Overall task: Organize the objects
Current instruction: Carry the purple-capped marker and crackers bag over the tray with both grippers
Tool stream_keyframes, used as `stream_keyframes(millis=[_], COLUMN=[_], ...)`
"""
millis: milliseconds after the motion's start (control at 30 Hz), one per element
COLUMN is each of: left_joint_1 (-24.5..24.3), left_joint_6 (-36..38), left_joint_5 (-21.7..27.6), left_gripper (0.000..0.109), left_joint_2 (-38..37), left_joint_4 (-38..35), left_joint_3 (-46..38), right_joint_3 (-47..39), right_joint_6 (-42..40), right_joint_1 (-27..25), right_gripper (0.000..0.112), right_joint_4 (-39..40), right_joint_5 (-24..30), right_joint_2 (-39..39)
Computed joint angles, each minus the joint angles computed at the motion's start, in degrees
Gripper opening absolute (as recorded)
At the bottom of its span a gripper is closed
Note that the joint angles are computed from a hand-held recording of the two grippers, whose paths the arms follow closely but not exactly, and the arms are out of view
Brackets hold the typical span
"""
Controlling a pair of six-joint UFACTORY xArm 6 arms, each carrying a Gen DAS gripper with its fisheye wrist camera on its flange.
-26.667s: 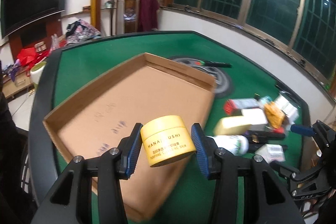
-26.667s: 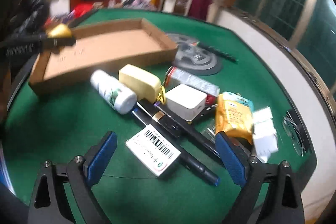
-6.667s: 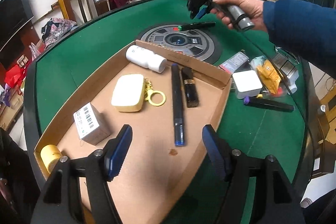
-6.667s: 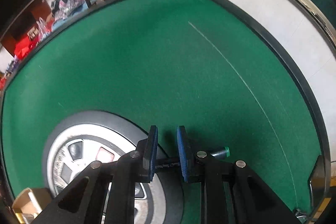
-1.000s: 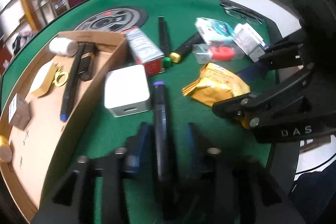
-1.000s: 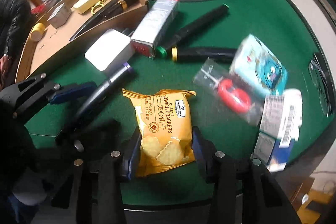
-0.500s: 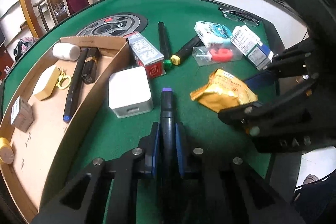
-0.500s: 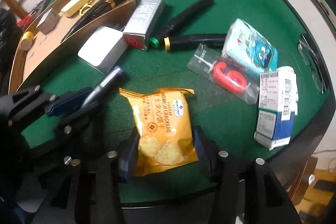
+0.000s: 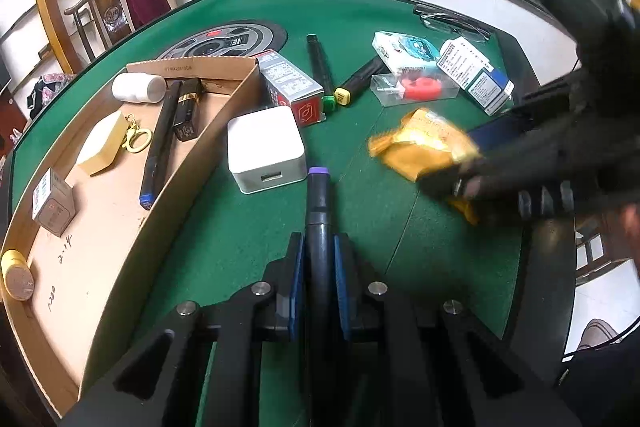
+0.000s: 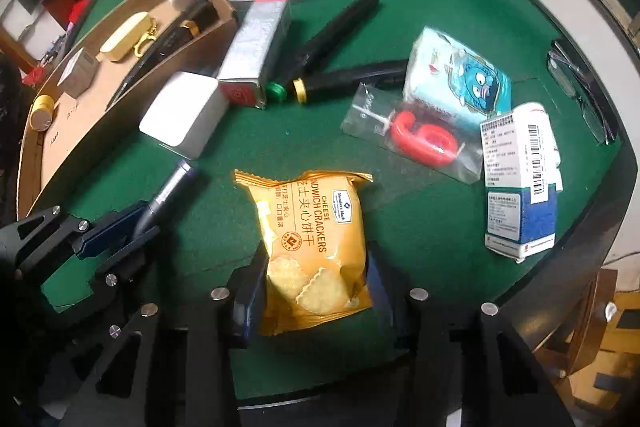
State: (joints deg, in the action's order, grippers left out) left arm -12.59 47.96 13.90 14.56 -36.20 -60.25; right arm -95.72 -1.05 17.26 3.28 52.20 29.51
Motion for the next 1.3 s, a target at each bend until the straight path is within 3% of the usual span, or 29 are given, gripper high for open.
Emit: stream_keyframes(millis=[200, 533, 833, 1100, 1300], left_joint_1=[0.57, 2.18, 5.72, 11.18, 15.25], left_joint_6=[0.61, 2.85, 0.76, -6.7, -12.19], left_joint_5=[1.74, 1.61, 1.36, 0.19, -0.75], left_gripper=[0.014, 0.014, 0.014, 0.014, 0.014], left_joint_2=[-0.79, -4.91, -8.71, -7.78, -4.58], left_joint_4=[-2.28, -7.37, -8.7, -1.94, 4.16], left_joint_3=[0.14, 1.51, 1.79, 0.24, -2.06], right_joint_3=[0.92, 3.5, -2.81, -17.4, -36.03], right_joint_6=[-4.6, -4.22, -7.16, -6.86, -4.48], right_joint_1=[-1.61, 0.93, 2.83, 6.41, 9.51], right_gripper=[0.049, 0.049, 0.049, 0.049, 0.049], right_joint_4=[11.6, 12.29, 14.51, 14.33, 12.17], right_joint_5=[-0.79, -5.78, -3.13, 4.55, 11.54], right_joint_2=[-1.16, -4.02, -1.71, 6.32, 17.45])
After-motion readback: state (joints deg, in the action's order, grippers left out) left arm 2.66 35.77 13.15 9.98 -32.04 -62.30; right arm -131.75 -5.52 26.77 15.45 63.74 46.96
